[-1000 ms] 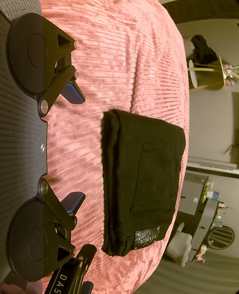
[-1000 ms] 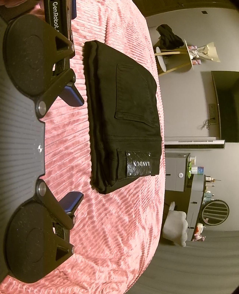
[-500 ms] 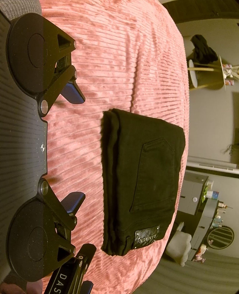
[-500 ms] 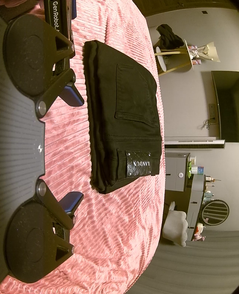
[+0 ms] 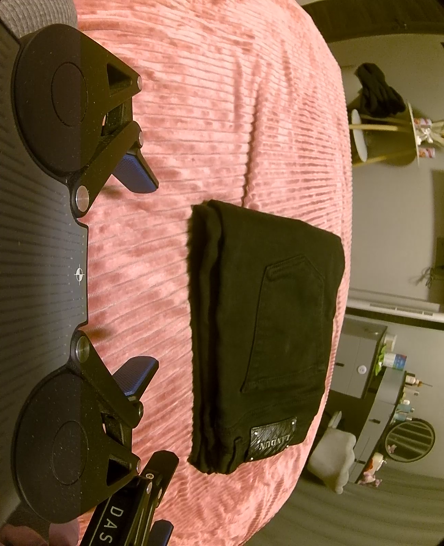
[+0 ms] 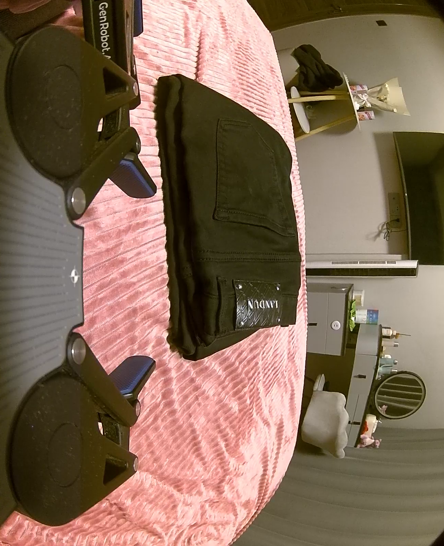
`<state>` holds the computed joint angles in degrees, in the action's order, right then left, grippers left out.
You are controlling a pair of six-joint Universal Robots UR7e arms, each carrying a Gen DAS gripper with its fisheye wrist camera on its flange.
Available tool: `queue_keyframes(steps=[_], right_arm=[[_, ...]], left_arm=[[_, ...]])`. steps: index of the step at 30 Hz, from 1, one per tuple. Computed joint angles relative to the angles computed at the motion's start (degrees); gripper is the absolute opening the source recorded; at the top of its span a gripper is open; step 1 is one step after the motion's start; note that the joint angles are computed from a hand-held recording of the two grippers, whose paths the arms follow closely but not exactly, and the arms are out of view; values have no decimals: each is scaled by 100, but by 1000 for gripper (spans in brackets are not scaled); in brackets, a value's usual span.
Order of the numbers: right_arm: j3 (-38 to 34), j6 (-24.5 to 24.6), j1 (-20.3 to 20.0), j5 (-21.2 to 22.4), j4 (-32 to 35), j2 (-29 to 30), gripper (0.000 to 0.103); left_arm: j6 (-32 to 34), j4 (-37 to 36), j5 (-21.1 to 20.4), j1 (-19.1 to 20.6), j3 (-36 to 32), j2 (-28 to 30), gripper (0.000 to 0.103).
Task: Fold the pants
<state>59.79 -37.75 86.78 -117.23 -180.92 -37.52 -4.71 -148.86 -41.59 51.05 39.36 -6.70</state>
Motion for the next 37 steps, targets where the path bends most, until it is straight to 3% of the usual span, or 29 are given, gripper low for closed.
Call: queue_keyframes(steps=[23,31,37], right_arm=[[2,-16,2,-17,3,1,99],[7,-46,-16,-11,23,-6,99],[-9,-54,-29,-8,48,0,99]], left_arm=[[-35,106,-6,0,-23,9,103],[223,-516,4,8,121,-16,103],[205,-373,-34,17,94,-29,103]])
